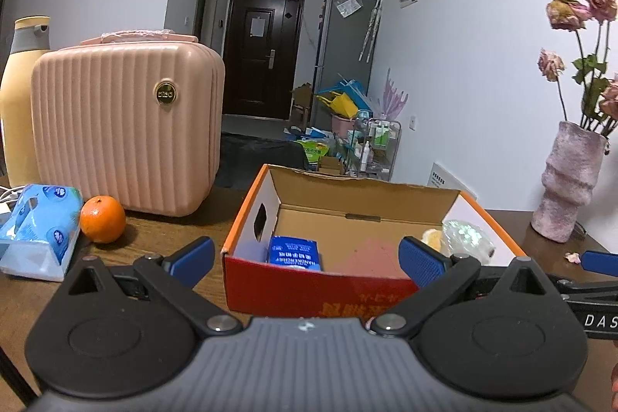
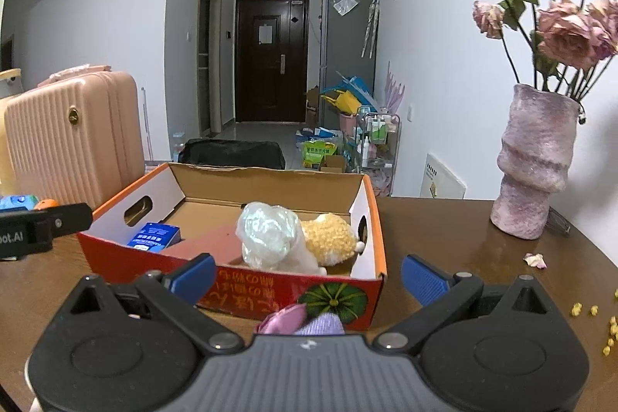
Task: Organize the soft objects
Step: 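Move both grippers back over the table toward the remaining items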
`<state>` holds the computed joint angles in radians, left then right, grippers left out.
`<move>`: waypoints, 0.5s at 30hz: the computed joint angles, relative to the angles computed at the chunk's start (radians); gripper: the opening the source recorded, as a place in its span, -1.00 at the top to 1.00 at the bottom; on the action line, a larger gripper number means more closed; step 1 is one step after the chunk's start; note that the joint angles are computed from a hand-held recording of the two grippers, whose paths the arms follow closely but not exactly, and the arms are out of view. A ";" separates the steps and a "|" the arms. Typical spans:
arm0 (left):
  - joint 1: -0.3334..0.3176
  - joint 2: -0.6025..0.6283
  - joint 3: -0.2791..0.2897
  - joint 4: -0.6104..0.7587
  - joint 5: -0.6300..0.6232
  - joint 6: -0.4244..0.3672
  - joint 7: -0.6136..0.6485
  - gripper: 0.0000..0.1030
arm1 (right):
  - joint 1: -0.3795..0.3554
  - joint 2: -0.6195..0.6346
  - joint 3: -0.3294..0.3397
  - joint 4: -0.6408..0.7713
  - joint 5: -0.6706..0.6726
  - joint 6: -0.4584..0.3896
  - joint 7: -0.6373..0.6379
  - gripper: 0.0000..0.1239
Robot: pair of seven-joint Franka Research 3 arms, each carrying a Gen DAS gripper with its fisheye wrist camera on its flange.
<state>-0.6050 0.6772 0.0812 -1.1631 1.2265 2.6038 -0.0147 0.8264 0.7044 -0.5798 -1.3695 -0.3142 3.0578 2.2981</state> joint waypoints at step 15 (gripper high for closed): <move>-0.005 -0.183 -0.075 -0.274 0.195 -0.046 -0.204 -1.00 | 0.403 -0.059 -0.411 -0.400 0.136 0.257 0.025 -0.66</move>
<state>-0.6096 0.4937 0.0062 -1.4373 1.4212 2.5576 -0.2188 1.2298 0.6452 -0.9908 -1.7696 -0.1780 3.3145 2.3234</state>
